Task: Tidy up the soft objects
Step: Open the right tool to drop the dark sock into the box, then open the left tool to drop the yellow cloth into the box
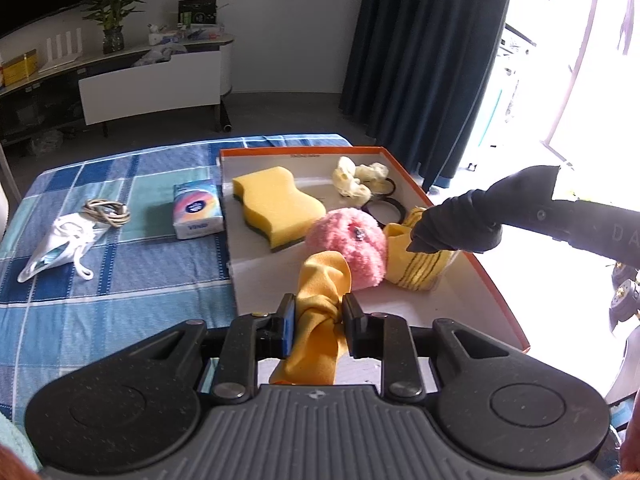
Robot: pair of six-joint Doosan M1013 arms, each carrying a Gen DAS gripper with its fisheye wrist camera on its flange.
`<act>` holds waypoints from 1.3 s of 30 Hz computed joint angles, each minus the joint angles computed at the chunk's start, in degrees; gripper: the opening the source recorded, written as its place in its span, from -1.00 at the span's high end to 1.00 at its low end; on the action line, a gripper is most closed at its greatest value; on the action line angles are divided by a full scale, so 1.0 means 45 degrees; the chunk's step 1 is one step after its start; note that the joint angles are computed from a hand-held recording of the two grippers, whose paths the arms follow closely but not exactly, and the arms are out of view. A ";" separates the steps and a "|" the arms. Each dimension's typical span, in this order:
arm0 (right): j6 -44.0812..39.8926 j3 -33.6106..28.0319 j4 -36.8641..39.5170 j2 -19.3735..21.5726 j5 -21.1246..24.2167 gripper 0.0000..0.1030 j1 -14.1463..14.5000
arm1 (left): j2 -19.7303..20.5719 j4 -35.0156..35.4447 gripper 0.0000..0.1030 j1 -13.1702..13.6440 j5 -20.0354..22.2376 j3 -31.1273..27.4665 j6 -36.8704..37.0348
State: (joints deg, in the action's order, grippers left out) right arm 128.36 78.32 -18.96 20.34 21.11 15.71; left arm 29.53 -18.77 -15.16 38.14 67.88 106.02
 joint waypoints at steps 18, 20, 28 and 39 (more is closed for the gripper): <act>0.1312 0.0549 -0.1080 -0.0372 0.0308 0.78 -0.0142 | 0.0209 -0.0480 0.49 -0.0263 0.0604 -0.0259 0.0729; 0.1404 0.0543 -0.1172 -0.0368 0.0379 0.71 -0.0134 | 0.0241 -0.0560 0.46 -0.0273 0.0757 -0.0306 0.0861; 0.2043 0.0508 -0.2098 -0.0370 0.0448 0.13 -0.0019 | 0.0188 -0.0814 0.09 -0.0223 0.0840 -0.0274 0.1003; 0.1081 0.0077 -0.1345 -0.0101 0.0272 -0.22 0.0134 | -0.0088 0.1263 -0.87 -0.0123 0.0093 -0.0126 -0.0900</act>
State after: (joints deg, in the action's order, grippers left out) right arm 133.22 78.67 -25.02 19.89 22.33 16.32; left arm 29.13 -13.09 -15.71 38.55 67.32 101.97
